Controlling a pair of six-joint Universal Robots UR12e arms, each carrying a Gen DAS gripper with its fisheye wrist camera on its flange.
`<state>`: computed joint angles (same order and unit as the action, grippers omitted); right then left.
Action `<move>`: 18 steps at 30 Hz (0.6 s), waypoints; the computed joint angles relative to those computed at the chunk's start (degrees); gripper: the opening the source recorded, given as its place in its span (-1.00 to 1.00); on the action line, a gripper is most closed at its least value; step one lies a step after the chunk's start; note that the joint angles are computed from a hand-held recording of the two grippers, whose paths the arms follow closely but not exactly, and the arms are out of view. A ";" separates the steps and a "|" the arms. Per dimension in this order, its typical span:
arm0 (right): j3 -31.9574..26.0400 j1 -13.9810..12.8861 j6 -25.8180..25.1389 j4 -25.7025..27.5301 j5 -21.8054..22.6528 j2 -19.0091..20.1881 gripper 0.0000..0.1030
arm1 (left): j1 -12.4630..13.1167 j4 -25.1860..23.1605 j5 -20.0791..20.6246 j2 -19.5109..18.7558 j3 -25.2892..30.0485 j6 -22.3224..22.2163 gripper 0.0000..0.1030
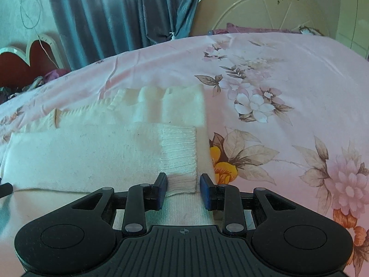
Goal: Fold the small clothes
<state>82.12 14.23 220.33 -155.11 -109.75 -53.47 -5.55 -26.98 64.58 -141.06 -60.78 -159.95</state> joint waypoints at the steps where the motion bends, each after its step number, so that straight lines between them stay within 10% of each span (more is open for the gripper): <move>1: -0.02 0.02 0.05 0.00 0.05 0.00 -0.42 | -0.12 0.18 0.46 0.06 -0.13 0.28 0.35; 9: -0.47 -0.05 -0.92 0.95 0.35 0.12 -0.42 | -0.64 0.20 2.86 0.53 -0.54 -0.22 0.44; 11: -0.30 -0.04 -0.83 0.63 0.20 0.04 -0.41 | -1.06 1.12 4.87 0.95 -1.31 -0.15 0.89; 15: 0.40 0.91 -0.73 -1.07 -2.94 -0.64 0.38 | -1.44 1.85 8.56 2.46 -3.73 -0.78 0.86; 18: 3.83 1.23 -2.27 -7.00 -1.40 -2.58 0.38 | -0.98 3.88 8.38 4.56 -7.18 -2.04 0.82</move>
<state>85.95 15.46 218.05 -162.11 -111.15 -56.05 -6.53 -23.10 72.96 -136.50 -67.96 -161.98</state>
